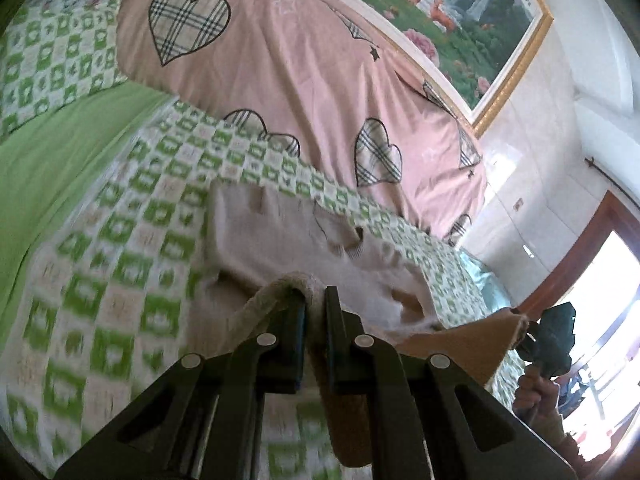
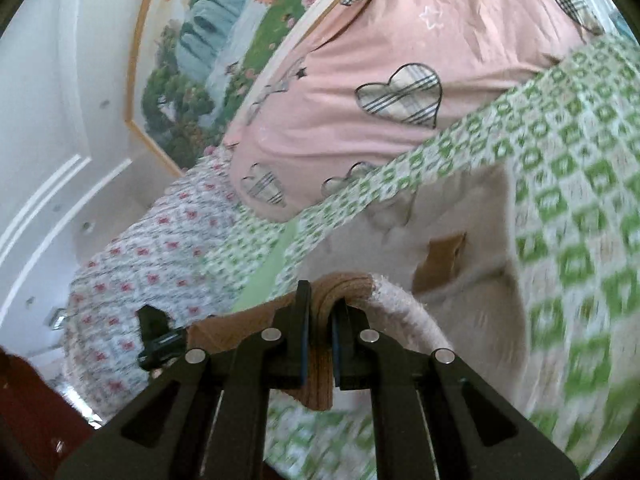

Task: Fold small clothes
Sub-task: 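Grasp the brown ribbed hem with both tools and lift it, then fold the hem up toward the collar with both tools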

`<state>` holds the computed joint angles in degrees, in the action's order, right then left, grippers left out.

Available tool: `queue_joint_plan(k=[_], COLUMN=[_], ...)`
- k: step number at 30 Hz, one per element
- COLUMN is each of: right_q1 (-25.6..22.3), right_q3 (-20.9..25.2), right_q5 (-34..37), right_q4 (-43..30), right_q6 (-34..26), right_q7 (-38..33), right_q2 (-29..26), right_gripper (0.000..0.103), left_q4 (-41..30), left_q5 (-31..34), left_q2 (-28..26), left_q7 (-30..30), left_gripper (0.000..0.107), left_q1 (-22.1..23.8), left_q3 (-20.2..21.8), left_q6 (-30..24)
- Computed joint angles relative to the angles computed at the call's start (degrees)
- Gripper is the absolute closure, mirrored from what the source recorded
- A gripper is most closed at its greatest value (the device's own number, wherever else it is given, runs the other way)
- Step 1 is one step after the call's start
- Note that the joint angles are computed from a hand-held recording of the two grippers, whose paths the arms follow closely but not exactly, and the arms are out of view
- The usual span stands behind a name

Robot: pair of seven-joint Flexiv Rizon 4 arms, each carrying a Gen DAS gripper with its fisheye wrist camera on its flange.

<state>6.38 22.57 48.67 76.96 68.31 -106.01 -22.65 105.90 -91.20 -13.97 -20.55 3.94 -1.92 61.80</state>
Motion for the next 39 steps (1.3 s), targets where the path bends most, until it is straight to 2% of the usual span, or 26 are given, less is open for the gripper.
queue_joint_plan(k=[2,5,8,14,19,21,24,25,26,27,28,30,32,33,35,39], right_q1=[2.6,3.6,5.0,8.1,8.5,8.7,8.6,8.4,8.4,8.4,9.1,9.9,9.5,8.5,6.2,6.8], right_q3=[-3.1,-4.2,-5.9,-11.3,-12.3,-12.4,-12.4,-12.2,-12.4,-12.6,-13.9,-15.1,-13.1,-10.5,-3.8,0.6], right_q5=[-4.9,-9.7,-15.0,-27.1,-34.2,-36.9,-39.1,-39.1,-39.2,-39.5,-40.4,-42.4,-43.1,-42.7,-40.5,-38.2], right_q4=[-4.1,-9.8,-15.6,-24.8,-30.0,-31.7,-32.9,-31.7,-29.5,-27.1,-23.2,-16.4,-12.5,-12.1,-14.8,-23.9], right_q6=[-0.2,-0.3,-1.3,-6.3,-10.9,-13.5,-16.8,-16.4,-14.9,-13.2,-10.0,-4.1,-1.2,-1.1,-5.8,-19.6], right_q7=[4.5,9.0,14.5,28.1,34.6,36.0,38.1,38.7,39.2,39.6,40.8,42.6,41.8,39.5,32.2,21.0], right_q2=[-3.5,-8.6,-13.8,-22.6,-27.5,-28.8,-29.6,-28.8,-27.4,-26.0,-23.7,-19.8,-17.3,-16.9,-18.2,-22.8], right_gripper=[0.093,0.093,0.093,0.093,0.093,0.093,0.092,0.091,0.089,0.082,0.069,0.055,0.055,0.055,0.055,0.055], left_q4=[-4.1,-10.5,-17.0,-30.4,-36.7,-37.6,-35.1,-33.1,-30.8,-27.3,-24.2,-18.8,-15.3,-15.0,-16.6,-25.2], left_q5=[1.6,5.7,13.9,30.2,38.5,41.6,43.9,44.3,44.3,43.3,41.8,38.2,35.1,34.8,38.1,47.2], left_q2=[-3.2,-8.5,-14.9,-26.8,-31.9,-32.6,-30.8,-29.4,-27.8,-25.4,-23.3,-19.2,-16.3,-15.9,-16.8,-22.7], left_q7=[-1.5,-4.8,-12.4,-28.3,-35.5,-37.2,-37.1,-36.4,-35.4,-33.0,-30.4,-25.1,-20.7,-19.7,-19.9,-25.6], left_gripper=[0.1,0.101,0.101,0.1,0.1,0.095,0.09,0.082,0.075,0.073,0.07,0.066,0.057,0.056,0.056,0.056], left_q1=[0.4,1.7,3.1,4.9,5.8,6.1,7.5,8.2,9.0,10.2,11.2,12.4,12.1,11.6,9.1,4.3], left_q3=[-0.7,-2.2,-3.4,-2.9,-3.1,-3.2,-5.0,-6.0,-7.1,-9.1,-10.9,-13.4,-14.3,-14.1,-12.5,-8.1], left_q6=[0.9,1.8,2.9,0.0,-1.7,-2.1,-2.1,-1.5,-0.4,0.9,1.7,1.7,-0.4,-2.0,-6.0,-9.7])
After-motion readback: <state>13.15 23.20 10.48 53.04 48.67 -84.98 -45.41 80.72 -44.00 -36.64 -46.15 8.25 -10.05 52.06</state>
